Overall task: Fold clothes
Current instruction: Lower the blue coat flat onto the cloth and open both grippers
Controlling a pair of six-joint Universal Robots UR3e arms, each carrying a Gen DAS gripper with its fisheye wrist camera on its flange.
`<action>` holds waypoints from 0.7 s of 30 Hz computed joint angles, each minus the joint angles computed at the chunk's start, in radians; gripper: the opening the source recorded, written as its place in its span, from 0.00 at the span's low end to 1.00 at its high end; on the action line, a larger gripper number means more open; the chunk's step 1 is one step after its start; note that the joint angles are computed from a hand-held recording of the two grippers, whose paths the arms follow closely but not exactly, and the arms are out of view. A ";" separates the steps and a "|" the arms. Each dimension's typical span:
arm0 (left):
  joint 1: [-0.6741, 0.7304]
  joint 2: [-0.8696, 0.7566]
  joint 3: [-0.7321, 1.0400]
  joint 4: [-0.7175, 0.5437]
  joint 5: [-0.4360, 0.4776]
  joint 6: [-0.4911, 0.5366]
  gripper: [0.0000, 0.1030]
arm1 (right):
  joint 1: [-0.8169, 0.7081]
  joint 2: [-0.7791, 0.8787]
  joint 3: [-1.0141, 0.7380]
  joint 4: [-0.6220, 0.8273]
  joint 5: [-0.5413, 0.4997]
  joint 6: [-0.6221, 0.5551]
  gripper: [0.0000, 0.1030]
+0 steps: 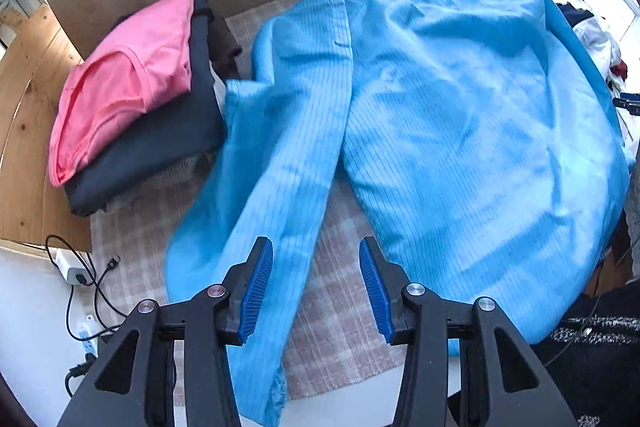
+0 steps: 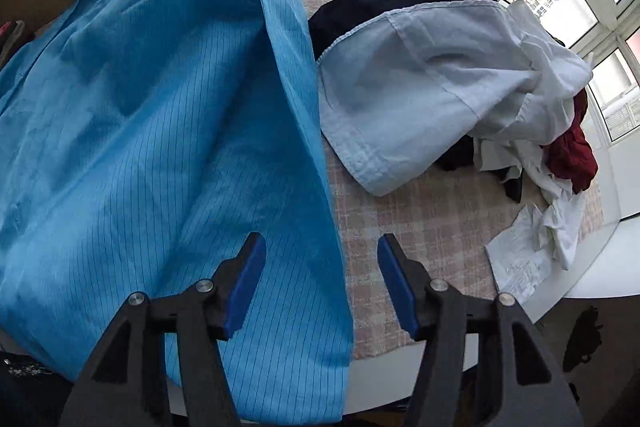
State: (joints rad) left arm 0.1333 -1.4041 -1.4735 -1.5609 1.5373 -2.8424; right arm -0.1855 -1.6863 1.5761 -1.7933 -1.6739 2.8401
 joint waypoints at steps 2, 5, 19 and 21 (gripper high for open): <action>0.011 0.054 -0.100 -0.012 -0.063 -0.011 0.41 | -0.022 -0.050 0.090 -0.022 -0.016 0.003 0.56; -0.013 0.116 -0.197 0.011 -0.126 -0.027 0.42 | -0.073 -0.096 0.146 -0.004 0.031 -0.020 0.56; -0.255 0.027 -0.226 0.129 -0.137 -0.336 0.00 | -0.157 -0.126 0.213 -0.008 0.199 -0.273 0.01; -0.285 0.020 -0.183 0.111 -0.098 -0.371 0.00 | -0.190 -0.143 0.193 -0.027 0.193 -0.333 0.00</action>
State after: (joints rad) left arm -0.1519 -1.3843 -1.6561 -1.4494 1.4388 -3.2132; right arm -0.3758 -1.8291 1.7696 -1.8199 -1.4808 2.5072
